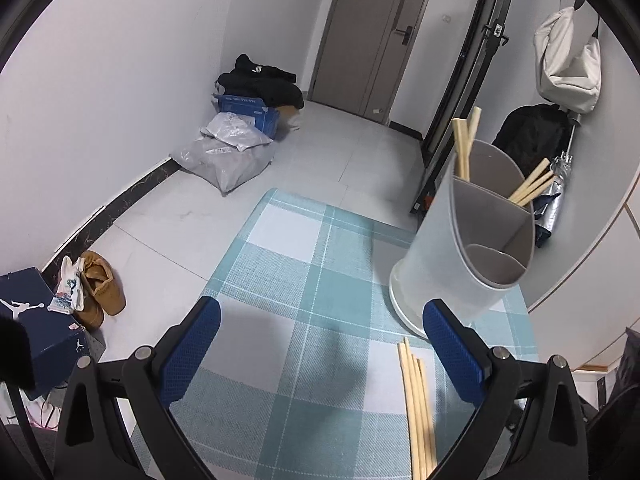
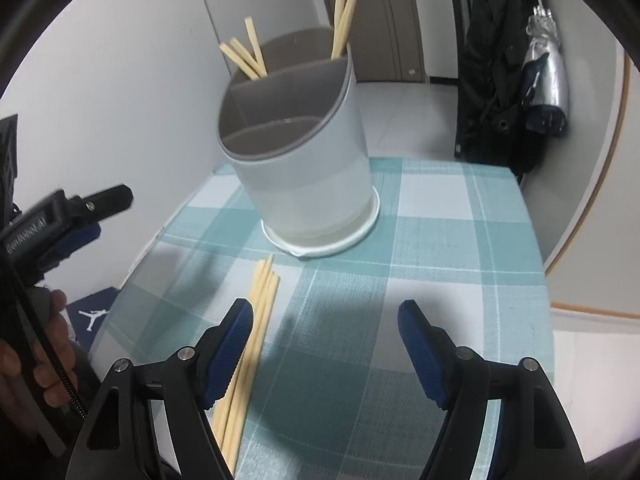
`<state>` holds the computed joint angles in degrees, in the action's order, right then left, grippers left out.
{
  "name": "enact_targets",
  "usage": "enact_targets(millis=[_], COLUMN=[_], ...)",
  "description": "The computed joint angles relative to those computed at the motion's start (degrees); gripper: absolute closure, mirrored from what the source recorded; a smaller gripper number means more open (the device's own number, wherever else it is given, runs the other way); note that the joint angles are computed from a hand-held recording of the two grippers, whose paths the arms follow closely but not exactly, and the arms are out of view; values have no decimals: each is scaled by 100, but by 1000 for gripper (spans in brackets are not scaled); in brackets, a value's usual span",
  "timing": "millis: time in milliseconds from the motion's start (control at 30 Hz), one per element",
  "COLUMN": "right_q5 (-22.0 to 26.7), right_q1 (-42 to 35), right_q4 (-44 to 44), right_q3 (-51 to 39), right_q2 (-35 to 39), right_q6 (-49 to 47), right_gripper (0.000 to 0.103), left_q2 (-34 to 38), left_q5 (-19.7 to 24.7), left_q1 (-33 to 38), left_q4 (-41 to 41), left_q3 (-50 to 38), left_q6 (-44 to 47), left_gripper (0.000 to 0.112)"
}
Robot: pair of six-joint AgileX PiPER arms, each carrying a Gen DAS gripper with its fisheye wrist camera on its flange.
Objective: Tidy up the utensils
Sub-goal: 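Lower the right gripper onto the chopstick pile and grasp one chopstick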
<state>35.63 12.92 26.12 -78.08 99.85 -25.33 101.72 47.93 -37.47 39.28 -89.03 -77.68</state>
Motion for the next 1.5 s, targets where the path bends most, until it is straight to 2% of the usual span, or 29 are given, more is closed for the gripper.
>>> enact_targets(millis=[167, 333, 400, 500, 567, 700, 800, 1033, 1367, 1500], right_q5=[106, 382, 442, 785, 789, 1153, 1411, 1600, 2164, 2183], right_q1=[188, 348, 510, 674, 803, 891, 952, 1102, 1369, 1455], right_q4=[-548, -720, -1084, -1442, -1771, -2034, -2124, -2639, -3050, -3132], right_q3=[-295, -676, -836, -1216, -1292, -1659, -1881, -2057, -2711, -2780], right_q2=[362, 653, 787, 1099, 1128, 1323, 1399, 1474, 1836, 1891], right_q6=[369, 378, 622, 940, 1220, 1643, 1599, 1891, 2052, 2190], right_gripper=[29, 33, 33, 50, 51, 55, 66, 70, 71, 76], left_q2=[214, 174, 169, 115, 79, 46, 13, -94, -206, -325], left_q5=[127, 69, 133, 184, 222, 134, 122, 103, -52, -108], left_q1=[74, 268, 319, 389, 432, 536, 542, 601, 792, 845], left_q4=[-164, -404, -400, -381, -391, -565, -532, -481, -598, -569], left_q3=[-275, -221, -214, -146, -101, -51, -22, 111, 254, 401], left_q6=[246, 351, 310, 241, 160, 163, 115, -59, -234, -460], left_gripper=[13, 13, 13, 13, 13, 13, 13, 13, 13, 13])
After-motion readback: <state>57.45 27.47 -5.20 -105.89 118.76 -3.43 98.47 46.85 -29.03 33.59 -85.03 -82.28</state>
